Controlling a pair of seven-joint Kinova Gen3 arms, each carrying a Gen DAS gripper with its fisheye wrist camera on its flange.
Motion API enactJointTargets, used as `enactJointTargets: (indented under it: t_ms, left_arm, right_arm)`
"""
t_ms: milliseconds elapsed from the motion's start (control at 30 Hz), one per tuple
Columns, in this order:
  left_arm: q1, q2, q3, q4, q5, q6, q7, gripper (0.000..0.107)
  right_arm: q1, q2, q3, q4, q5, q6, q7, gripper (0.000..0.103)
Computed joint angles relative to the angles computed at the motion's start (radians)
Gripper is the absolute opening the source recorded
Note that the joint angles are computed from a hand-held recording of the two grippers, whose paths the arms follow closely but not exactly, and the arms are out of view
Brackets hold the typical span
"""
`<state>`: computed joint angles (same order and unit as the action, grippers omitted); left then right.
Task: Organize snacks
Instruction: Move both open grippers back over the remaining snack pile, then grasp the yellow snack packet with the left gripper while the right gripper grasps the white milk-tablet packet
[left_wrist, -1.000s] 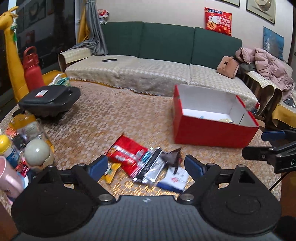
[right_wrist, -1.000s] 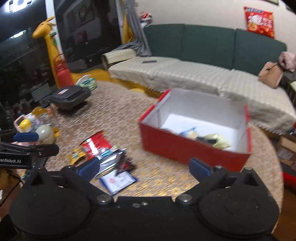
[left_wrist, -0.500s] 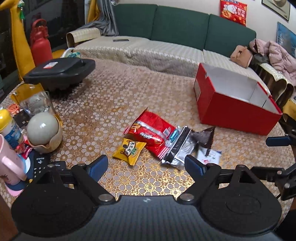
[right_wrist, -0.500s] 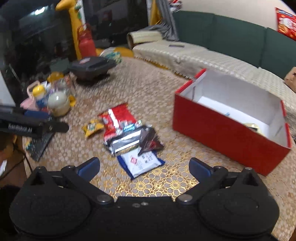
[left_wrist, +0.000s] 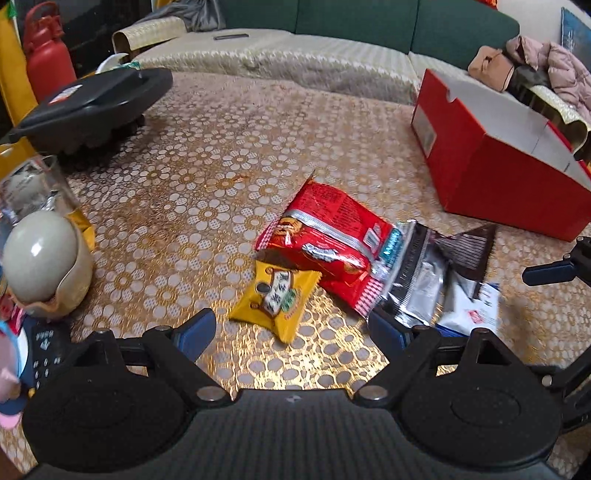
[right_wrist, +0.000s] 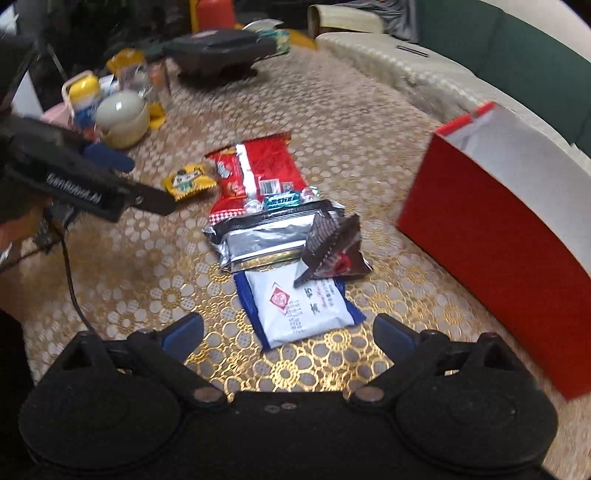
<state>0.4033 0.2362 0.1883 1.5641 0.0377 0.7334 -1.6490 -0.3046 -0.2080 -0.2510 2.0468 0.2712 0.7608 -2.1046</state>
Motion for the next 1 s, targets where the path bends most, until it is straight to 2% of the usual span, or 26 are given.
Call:
enactJointTargets:
  t_ms: [233,367,500,600,700,767,833,1000]
  left_arm:
    - [0.003,0.088,-0.009,-0.086,-0.009,0.04,0.001,0.089]
    - [-0.004,0.113,-0.008,-0.11,0.006,0.054,-0.013,0.086]
    - [0.003,0.142,-0.014,-0.146,0.002,0.088,-0.015,0.067]
    - [0.012,0.144,-0.019,-0.146,-0.009,0.079,-0.011,0.061]
    - [0.03,0.142,-0.03,-0.147,-0.033,0.075,0.01,0.045]
    - [0.03,0.14,-0.03,-0.148,-0.035,0.079,0.021,0.043]
    - [0.03,0.133,-0.03,-0.14,-0.036,0.074,0.03,0.039]
    - [0.028,0.11,-0.027,-0.115,-0.034,0.073,0.049,0.037]
  right_arm:
    - [0.003,0.06,0.059,-0.011,-0.043,-0.036,0.11,0.095]
    - [0.005,0.076,0.066,-0.007,-0.052,-0.047,0.146,0.092]
    - [0.001,0.091,0.06,-0.007,-0.034,-0.061,0.151,0.085]
    - [-0.002,0.091,0.066,-0.005,-0.047,-0.07,0.158,0.08]
    - [-0.006,0.088,0.069,-0.004,-0.058,-0.075,0.182,0.073]
    - [-0.008,0.08,0.059,0.001,-0.046,-0.079,0.18,0.064]
    - [-0.009,0.077,0.042,0.002,-0.022,-0.074,0.155,0.06]
    - [-0.015,0.061,0.028,0.014,-0.002,-0.074,0.101,0.058]
